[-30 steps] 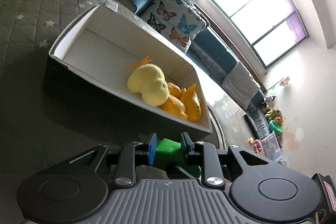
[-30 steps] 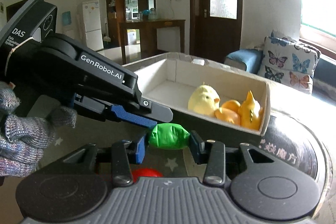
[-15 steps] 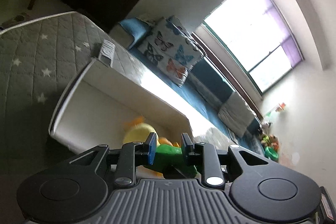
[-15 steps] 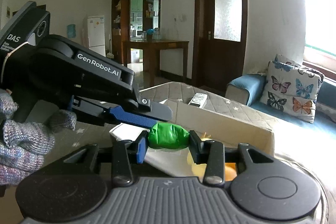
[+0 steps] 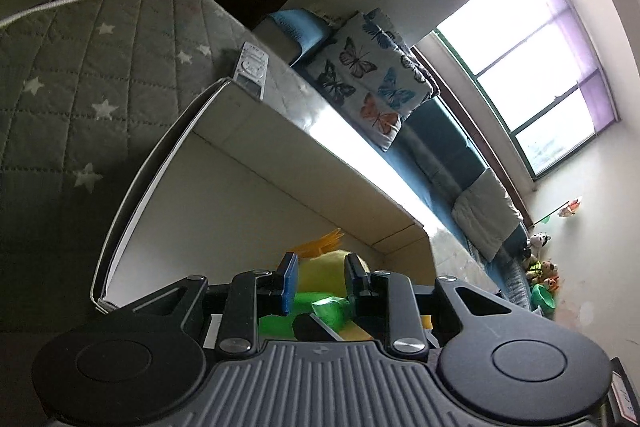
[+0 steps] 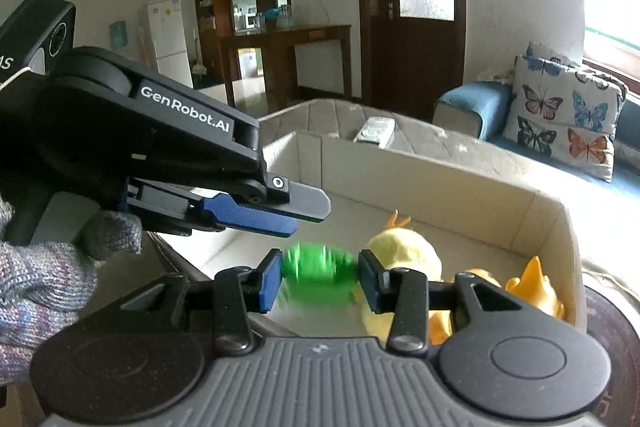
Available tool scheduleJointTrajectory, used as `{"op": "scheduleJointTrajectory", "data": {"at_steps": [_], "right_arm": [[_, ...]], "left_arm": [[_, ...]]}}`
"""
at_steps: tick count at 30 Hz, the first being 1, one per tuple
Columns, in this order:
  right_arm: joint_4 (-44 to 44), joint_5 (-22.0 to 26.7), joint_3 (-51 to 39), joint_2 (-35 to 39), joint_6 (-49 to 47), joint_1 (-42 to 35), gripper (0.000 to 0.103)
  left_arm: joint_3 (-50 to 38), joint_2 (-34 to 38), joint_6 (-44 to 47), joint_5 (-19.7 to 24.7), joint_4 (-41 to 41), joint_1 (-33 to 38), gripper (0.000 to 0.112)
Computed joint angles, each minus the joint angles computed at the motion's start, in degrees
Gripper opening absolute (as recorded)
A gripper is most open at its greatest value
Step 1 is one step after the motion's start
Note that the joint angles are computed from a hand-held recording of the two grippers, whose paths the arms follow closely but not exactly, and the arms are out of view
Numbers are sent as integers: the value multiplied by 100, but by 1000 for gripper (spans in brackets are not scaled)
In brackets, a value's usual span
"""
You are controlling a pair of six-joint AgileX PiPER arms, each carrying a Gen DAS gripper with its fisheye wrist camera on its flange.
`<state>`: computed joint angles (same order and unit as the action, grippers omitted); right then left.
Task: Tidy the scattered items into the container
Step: 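Carry the green block into the box and open the left gripper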
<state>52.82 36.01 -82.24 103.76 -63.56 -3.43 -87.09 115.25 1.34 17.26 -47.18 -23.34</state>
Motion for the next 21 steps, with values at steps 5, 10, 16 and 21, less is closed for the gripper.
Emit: {"op": "scheduleJointTrajectory", "data": {"at_steps": [5,10,16,21], "right_arm": [[217,-61,369,-254,-335,-96,50],[416,-143,874,-678,-630,-245,54],[719,-19,1436,-1224,-989,-515,58],[815,197,1873,-1669,-1270,-732,64]], "left_arm": [[159,-108,137,-96,-41,-59,27],[526,-413,433,-282,-258,-158,27],[1019,-796,585,-508,-404,-290,27],[1411,-1094,531,-625,-305,-460,27]]}}
